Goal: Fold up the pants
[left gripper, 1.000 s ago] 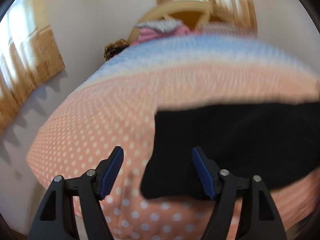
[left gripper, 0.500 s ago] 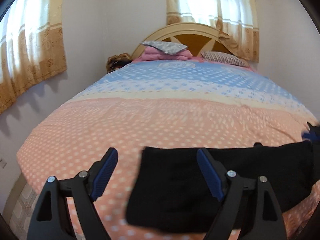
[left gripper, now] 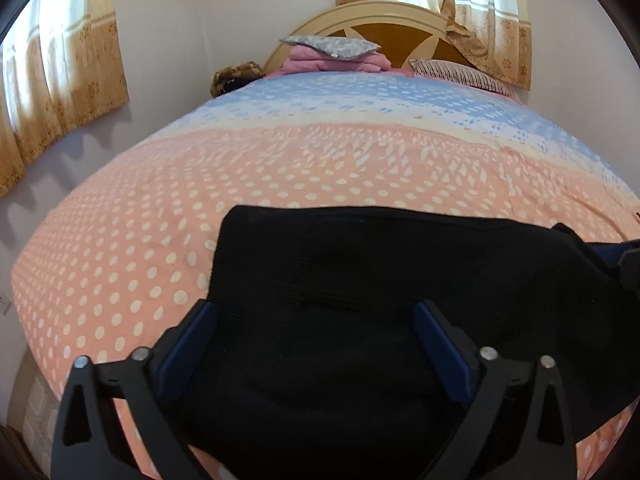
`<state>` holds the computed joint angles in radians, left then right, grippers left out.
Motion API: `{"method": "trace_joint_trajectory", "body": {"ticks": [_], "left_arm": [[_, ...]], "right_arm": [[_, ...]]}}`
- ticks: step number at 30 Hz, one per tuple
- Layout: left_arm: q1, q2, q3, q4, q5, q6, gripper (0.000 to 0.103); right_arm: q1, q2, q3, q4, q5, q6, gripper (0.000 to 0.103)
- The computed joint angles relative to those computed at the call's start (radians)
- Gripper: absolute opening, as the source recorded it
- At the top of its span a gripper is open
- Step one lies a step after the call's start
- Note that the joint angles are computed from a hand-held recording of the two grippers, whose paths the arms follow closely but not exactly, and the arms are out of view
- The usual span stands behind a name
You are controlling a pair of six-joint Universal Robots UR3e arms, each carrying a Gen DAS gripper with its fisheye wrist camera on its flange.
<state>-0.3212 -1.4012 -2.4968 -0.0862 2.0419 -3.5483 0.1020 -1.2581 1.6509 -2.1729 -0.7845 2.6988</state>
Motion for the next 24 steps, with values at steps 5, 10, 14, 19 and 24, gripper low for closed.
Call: {"method": "trace_joint_trajectory", "body": {"ticks": [5,10,14,19,24], "left_arm": [[-0.048,-0.077,0.054,-0.005,0.061,-0.026,0.103],[-0.042,-0.068,0.052,-0.012,0.053,-0.017,0.103],[-0.046,-0.072,0.064,-0.029,0.060,-0.022,0.103],[-0.044,-0.081,0.073,-0.031,0.061,-0.027,0.103],[-0.054,-0.097,0.092,-0.049,0.078,-0.046,0.103]], "right_arm": [[0.026,0.153,-0.138,-0.023,0.002,0.097,0.080],[0.033,0.245,-0.212,-0.110,0.062,0.222,0.081],[-0.045,0.262,-0.222,-0.234,0.068,0.373,0.081],[-0.228,0.061,-0.122,-0.174,-0.091,0.396,0.081],[-0.365,-0.052,-0.153,-0.204,-0.680,0.489,0.081]]}}
